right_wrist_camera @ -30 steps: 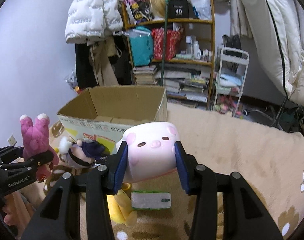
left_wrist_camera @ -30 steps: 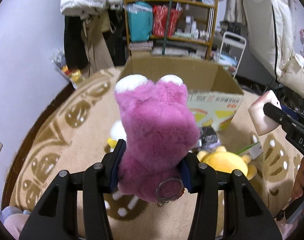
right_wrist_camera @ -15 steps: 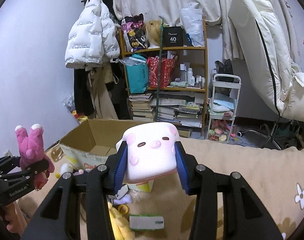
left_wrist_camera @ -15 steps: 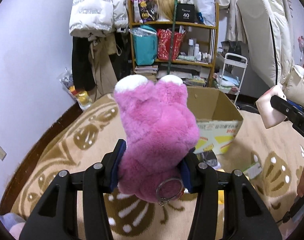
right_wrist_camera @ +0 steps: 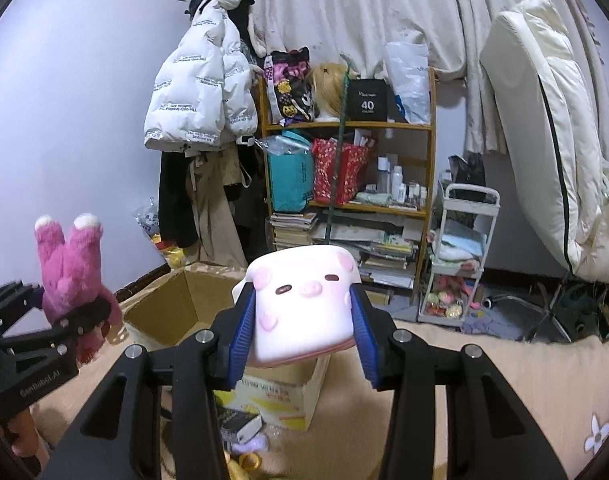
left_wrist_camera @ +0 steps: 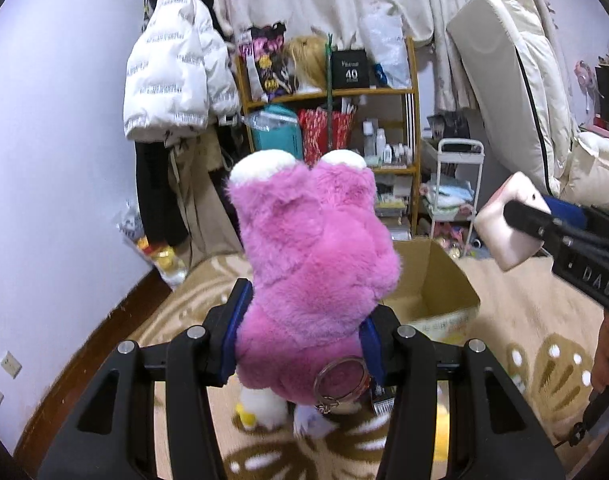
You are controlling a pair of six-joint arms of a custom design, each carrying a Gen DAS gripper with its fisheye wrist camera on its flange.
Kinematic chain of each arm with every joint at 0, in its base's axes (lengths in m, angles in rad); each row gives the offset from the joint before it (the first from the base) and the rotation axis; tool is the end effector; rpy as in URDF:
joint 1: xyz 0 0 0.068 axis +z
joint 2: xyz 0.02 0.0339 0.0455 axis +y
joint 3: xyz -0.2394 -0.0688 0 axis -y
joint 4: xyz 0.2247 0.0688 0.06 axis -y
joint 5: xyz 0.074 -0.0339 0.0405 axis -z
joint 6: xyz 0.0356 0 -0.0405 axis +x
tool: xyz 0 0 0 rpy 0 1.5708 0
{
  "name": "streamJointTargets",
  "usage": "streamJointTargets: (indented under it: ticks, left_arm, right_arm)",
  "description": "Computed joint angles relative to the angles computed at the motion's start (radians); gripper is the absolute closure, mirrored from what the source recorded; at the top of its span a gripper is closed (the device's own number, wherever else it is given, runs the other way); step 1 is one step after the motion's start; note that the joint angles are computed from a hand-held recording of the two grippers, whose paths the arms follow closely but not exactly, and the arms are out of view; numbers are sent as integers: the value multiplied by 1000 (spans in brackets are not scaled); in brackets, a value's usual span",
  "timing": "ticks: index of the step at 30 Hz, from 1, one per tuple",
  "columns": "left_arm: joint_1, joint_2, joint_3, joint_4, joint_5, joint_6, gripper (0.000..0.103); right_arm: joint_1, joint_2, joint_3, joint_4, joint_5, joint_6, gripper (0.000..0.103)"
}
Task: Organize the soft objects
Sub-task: 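Lift both plushes and lower them into the cardboard box, opening both grippers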
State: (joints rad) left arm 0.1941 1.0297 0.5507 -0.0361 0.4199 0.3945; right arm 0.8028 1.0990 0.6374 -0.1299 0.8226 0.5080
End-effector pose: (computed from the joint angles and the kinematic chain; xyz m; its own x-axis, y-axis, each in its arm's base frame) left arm 0.2152 0.0275 0.2159 -0.3801 0.2829 -0.8806 0.3446 0.9269 0.1491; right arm 0.1720 0.1406 0.2256 -0.3709 0.0923 -0.9241 0.1301 0.9904 0.0467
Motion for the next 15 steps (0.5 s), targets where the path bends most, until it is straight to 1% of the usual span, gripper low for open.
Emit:
streamJointTargets:
  ticks: [5,9,11,15]
  left_arm:
    - [-41,86,71,51,-36,-35,55]
    - [-69,167,111,96,-66,-56,55]
    - [-83,208,118,126,-85,-61,55]
    - [-93,275,119,175,-94,-61,55]
  right_arm:
    - [-74,57,20,101,-70,-69,55]
    - [-123,113,37,160,-119,-86,55]
    - [-139,138,40,189,-139,-88,55]
    - [-169,192,46,233,-183,-92,55]
